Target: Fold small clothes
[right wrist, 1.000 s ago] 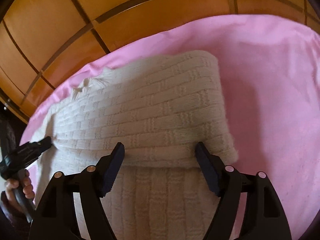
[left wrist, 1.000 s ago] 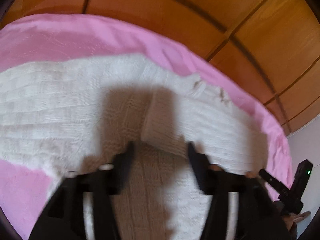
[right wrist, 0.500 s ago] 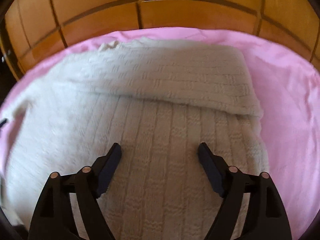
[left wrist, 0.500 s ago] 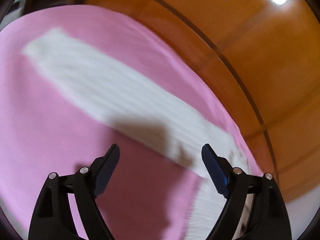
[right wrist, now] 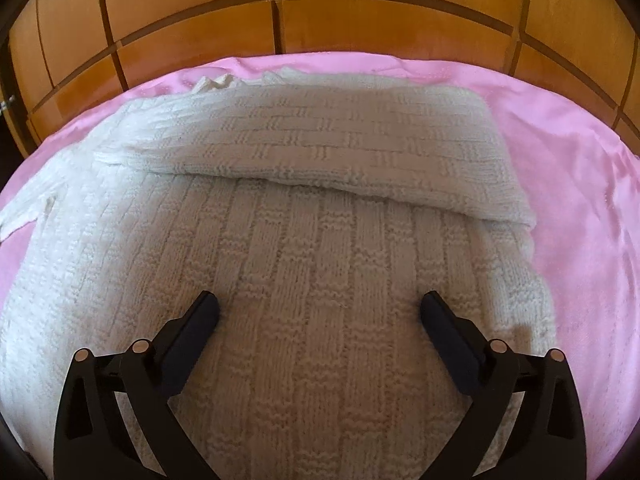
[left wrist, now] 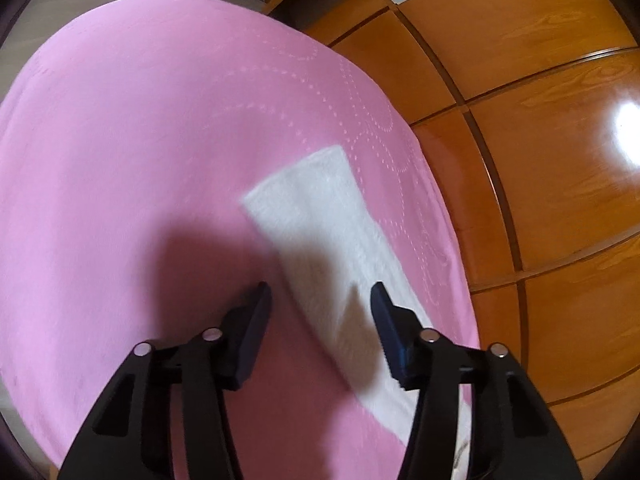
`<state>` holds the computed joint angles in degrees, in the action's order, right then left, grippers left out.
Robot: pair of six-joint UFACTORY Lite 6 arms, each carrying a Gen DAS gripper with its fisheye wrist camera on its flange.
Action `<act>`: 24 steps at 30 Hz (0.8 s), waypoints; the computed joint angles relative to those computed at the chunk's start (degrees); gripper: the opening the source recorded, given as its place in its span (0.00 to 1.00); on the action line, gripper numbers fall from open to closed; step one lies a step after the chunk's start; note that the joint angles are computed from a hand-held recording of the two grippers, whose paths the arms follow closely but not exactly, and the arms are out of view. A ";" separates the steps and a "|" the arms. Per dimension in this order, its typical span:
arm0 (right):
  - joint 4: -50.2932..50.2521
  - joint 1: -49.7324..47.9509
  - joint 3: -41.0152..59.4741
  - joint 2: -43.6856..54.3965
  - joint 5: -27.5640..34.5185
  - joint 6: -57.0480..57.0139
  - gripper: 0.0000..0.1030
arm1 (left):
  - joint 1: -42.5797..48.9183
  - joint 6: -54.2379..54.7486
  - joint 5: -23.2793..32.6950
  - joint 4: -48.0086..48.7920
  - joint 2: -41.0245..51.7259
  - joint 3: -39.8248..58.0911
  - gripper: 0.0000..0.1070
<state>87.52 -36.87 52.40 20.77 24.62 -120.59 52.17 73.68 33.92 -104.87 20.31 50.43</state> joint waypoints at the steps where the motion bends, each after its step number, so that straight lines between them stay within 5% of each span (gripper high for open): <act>1: 0.22 0.02 -0.04 0.00 0.02 -0.16 0.97 | -0.72 -1.27 -1.34 1.26 0.90 1.77 0.28; 3: 1.03 0.32 -0.38 -0.17 -0.25 -0.77 0.97 | -1.79 -5.81 -2.74 5.66 2.03 4.92 0.07; 4: 0.89 0.13 -0.48 -0.28 -0.12 -0.83 0.97 | -2.48 -7.01 -4.10 7.03 2.41 6.12 0.06; 9: 1.35 -0.16 -0.53 -0.15 0.27 -1.50 0.97 | -10.48 -2.23 -4.50 4.00 -5.63 3.93 0.05; 15: 1.12 -0.25 -0.44 -0.05 0.55 -1.25 0.97 | -31.26 0.29 -9.03 -0.05 -14.59 4.46 0.05; 21: 0.67 -0.34 -0.25 0.04 0.80 -0.80 0.97 | -56.21 4.12 -16.76 -5.07 -6.39 14.44 0.05; 24: 0.01 -0.42 0.12 0.22 1.13 0.03 0.97 | -65.08 -4.67 -19.72 3.09 3.44 23.62 0.05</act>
